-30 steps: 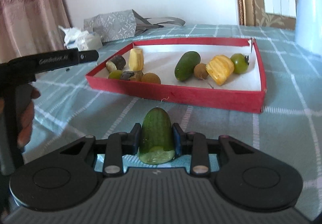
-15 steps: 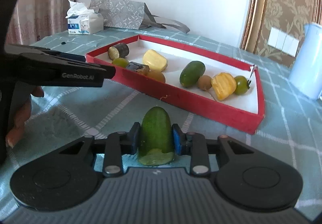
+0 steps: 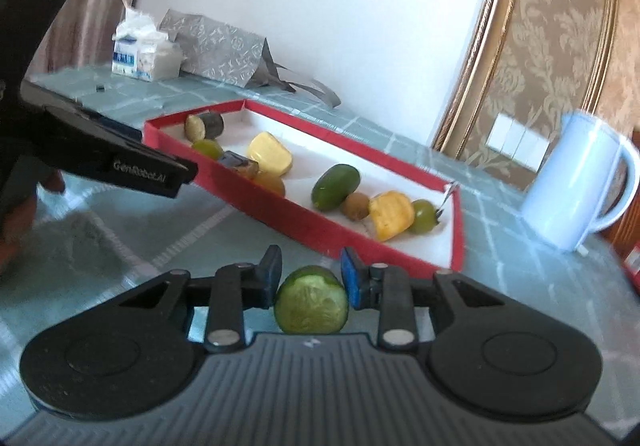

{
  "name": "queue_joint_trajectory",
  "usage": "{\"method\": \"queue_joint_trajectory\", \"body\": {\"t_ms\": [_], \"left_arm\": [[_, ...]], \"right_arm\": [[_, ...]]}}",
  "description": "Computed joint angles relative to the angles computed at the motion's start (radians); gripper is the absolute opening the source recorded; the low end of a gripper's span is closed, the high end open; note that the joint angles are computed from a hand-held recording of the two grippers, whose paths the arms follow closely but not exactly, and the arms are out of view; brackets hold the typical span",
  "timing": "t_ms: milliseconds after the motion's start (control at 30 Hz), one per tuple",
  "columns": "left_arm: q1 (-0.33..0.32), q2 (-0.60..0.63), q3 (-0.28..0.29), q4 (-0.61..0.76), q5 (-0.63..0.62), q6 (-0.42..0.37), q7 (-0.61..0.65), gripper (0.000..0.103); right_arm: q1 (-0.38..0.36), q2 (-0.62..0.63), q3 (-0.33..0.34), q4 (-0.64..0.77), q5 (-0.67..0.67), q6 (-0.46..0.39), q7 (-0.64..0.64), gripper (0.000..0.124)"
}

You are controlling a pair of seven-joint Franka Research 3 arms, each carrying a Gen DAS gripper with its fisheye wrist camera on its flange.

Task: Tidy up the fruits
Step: 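Carry the green cucumber into the tray and open the right gripper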

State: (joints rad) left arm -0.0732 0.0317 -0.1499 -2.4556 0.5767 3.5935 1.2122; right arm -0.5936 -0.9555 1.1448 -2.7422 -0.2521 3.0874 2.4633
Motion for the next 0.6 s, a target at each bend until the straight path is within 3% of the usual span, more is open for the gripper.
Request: {"method": "queue_joint_trajectory", "body": {"t_ms": [200, 300, 433, 467, 600], "left_arm": [[0.012, 0.003, 0.002, 0.013, 0.060, -0.006, -0.058, 0.066], [0.012, 0.001, 0.002, 0.009, 0.061, 0.000, -0.052, 0.066], [0.019, 0.003, 0.004, 0.016, 0.100, 0.004, -0.087, 0.066], [0.019, 0.002, 0.004, 0.014, 0.096, 0.005, -0.084, 0.066], [0.021, 0.002, 0.005, 0.016, 0.110, 0.006, -0.098, 0.066]], "right_arm": [[0.044, 0.040, -0.049, -0.020, 0.002, -0.014, -0.009, 0.029], [0.092, 0.075, -0.101, -0.033, -0.007, -0.056, -0.024, 0.044], [0.147, 0.114, -0.169, -0.051, -0.034, -0.067, -0.040, 0.041], [0.161, 0.129, -0.189, -0.056, -0.039, -0.064, -0.043, 0.033], [0.171, 0.130, -0.210, -0.075, -0.051, -0.031, -0.027, 0.031]]}}
